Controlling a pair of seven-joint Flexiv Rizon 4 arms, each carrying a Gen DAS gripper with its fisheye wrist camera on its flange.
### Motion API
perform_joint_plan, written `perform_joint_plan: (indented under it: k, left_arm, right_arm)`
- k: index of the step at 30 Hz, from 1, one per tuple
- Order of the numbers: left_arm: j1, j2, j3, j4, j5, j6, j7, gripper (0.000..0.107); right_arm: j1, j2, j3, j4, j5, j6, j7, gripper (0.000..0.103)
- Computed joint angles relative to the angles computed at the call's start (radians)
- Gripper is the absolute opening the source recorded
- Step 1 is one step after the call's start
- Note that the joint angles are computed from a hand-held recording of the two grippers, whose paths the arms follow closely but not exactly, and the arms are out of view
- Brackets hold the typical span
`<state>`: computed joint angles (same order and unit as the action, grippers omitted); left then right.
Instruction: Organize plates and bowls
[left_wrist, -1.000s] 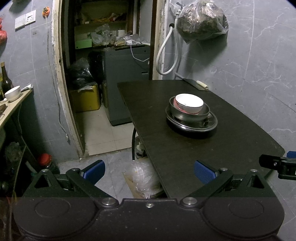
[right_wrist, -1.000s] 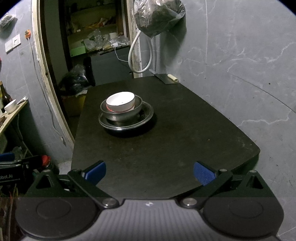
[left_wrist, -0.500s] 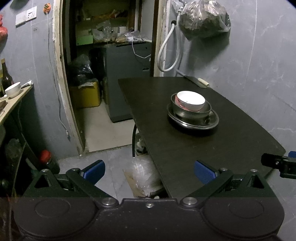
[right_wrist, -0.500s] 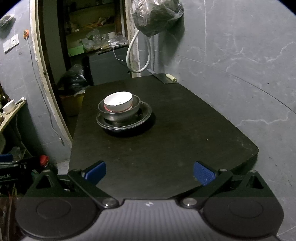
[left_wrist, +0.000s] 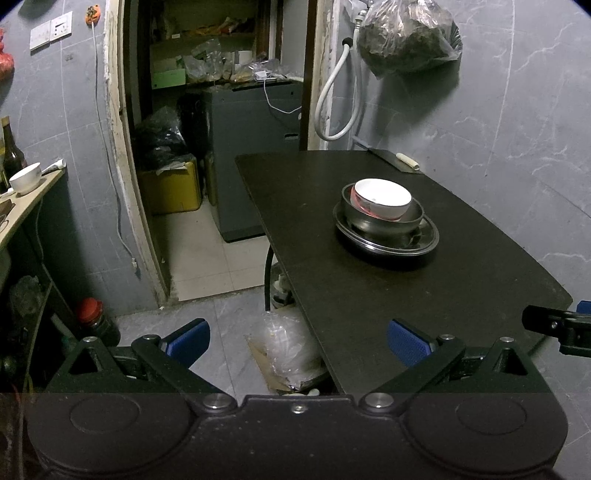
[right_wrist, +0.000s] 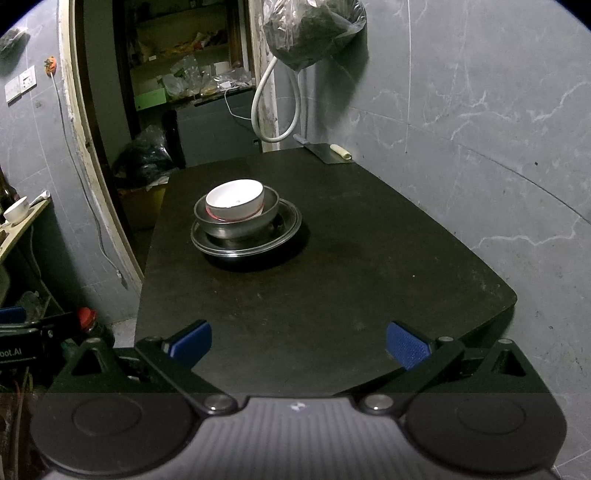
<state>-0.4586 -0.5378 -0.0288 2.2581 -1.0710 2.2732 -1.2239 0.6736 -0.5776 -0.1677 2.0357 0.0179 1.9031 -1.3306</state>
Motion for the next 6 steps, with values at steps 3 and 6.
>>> perform_joint_plan:
  k: [3,6]
  left_arm:
    - [0.002,-0.002,0.001,-0.001,0.001,0.000,0.001,0.102]
    - [0.007,-0.004,0.000,-0.001,0.010,-0.002,-0.005,0.102]
  right_arm:
    - [0.001,0.000,-0.001,0.000,0.001,0.000,-0.001,0.103]
    - [0.001,0.000,-0.001,0.000,0.001,-0.002,-0.001,0.103]
